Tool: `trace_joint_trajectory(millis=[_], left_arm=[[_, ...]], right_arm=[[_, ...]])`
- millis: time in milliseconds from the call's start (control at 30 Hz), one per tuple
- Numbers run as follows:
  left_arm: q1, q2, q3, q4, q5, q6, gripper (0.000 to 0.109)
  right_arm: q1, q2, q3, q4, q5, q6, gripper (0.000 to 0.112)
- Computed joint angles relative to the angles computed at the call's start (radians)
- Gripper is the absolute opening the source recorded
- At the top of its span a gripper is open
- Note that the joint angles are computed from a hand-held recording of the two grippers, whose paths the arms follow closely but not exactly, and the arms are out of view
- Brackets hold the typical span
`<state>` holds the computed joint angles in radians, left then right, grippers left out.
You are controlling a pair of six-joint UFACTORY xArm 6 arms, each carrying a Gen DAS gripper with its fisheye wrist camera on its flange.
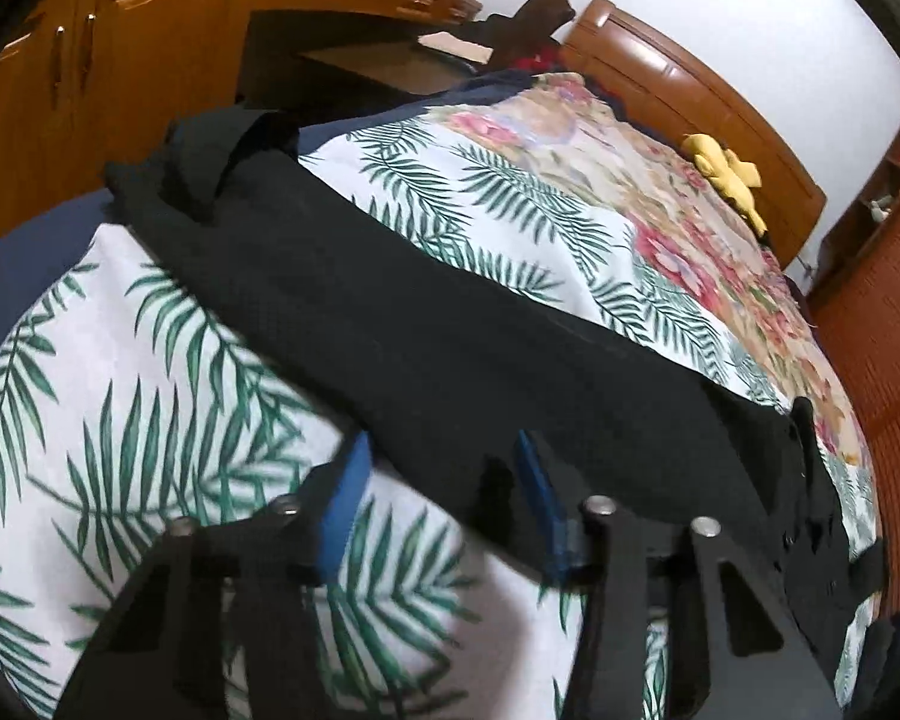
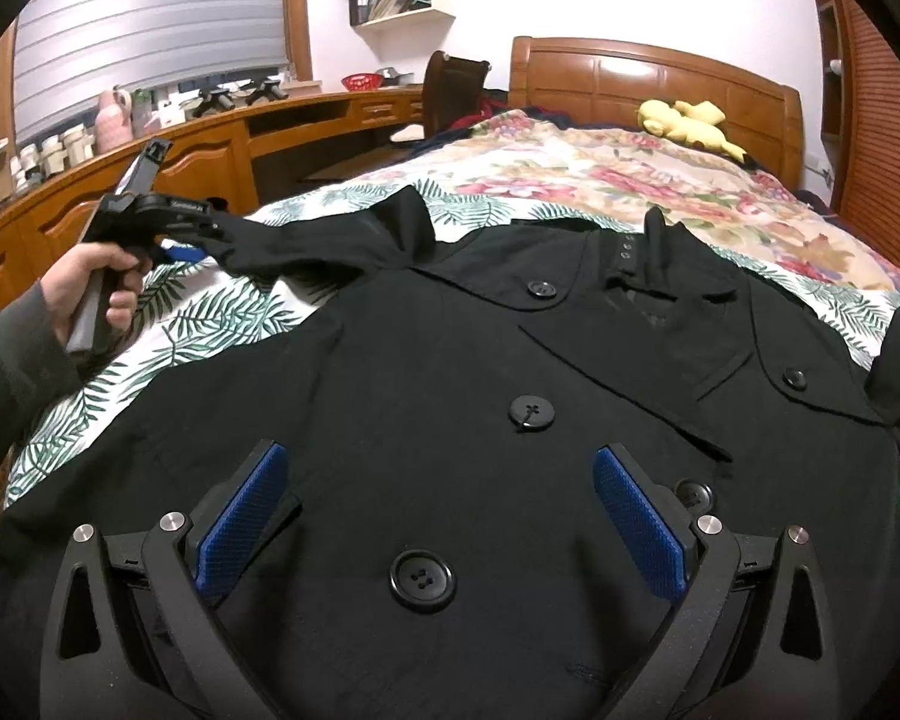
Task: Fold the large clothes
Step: 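Lift the sleeve with the left tool and fold it across the coat front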
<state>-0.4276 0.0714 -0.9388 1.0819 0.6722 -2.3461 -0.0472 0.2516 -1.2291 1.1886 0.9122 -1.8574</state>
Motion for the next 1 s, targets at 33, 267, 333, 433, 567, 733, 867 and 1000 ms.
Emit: trace_joint_trajectory(millis=[33,267,333,433,567,733,867,1000], left_arm=[[0.005,0.005,-0.006,-0.013,0.007,0.011,0.036],[-0.007,0.056,-0.097,-0.089,0.085,0.166,0.000],[-0.027,0.055,-0.132,-0.082,0.126,0.199,0.000],[-0.075,0.060,-0.213,-0.070,0.203,0.261,0.000],[-0.174,0.108,-0.382,-0.059,0.314,0.387,0.000],[-0.276,0.210,-0.592,-0.062,0.368,0.522,0.000],[-0.341,0.337,-0.798,-0.106,0.426,0.671,0.000],[-0.391,0.494,-1.024,-0.148,0.511,0.809,0.000]], right_arm=[[0.000,-0.002,0.003,0.000,-0.001,-0.001,0.103],[-0.003,-0.010,0.013,0.012,0.000,-0.011,0.103],[-0.004,-0.011,0.014,0.016,0.001,-0.011,0.103],[-0.011,-0.015,0.012,0.023,0.015,-0.010,0.103],[-0.046,-0.036,0.012,0.000,0.053,0.009,0.103],[-0.130,-0.064,0.014,-0.022,0.094,-0.005,0.103],[-0.209,-0.059,-0.024,-0.052,0.145,0.032,0.103],[-0.267,-0.068,-0.040,-0.041,0.169,0.025,0.103]])
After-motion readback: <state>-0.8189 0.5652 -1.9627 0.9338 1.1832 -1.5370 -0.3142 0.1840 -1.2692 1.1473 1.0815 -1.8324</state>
